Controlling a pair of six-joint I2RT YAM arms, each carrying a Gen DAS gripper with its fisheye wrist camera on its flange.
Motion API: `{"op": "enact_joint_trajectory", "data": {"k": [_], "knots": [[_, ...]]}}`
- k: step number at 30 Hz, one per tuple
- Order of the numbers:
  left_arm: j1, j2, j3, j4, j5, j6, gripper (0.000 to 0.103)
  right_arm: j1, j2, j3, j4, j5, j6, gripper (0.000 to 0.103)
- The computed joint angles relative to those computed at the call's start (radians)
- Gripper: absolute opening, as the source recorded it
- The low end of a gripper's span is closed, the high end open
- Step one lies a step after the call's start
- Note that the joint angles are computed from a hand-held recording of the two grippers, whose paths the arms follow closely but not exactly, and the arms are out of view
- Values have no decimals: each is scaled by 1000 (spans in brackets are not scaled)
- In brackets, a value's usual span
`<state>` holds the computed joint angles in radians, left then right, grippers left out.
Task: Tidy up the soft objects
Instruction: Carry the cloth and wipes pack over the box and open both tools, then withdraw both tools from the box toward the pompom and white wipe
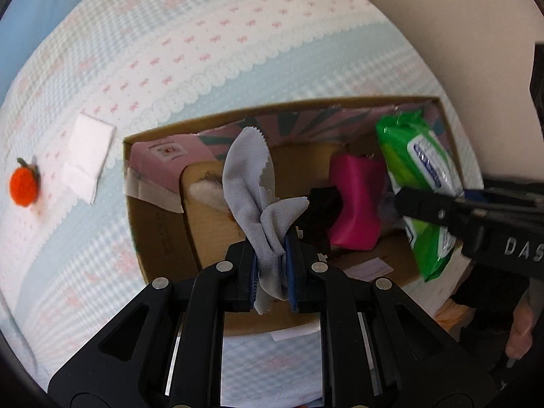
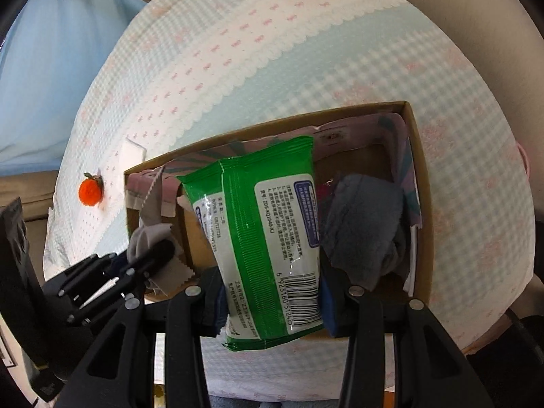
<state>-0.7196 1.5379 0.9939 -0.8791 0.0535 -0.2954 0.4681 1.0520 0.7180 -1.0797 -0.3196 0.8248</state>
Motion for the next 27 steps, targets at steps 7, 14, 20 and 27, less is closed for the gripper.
{"op": "enact_joint_trajectory", "data": {"k": [7,14,20,27], "knots": [[-36,-29,-3,-21,-46,16,103,-24,-11,9,26,81,-35,103],[-30,-89,-28,-41,-33,21,103,-24,-26,25,6,110,-27,103],[-3,-161,-18,-71,-8,24,103,33,-50,76,-46,163,16,103],[48,-334,13,-167,-15,64,103,223,-53,237,-172,295,168,103]]}}
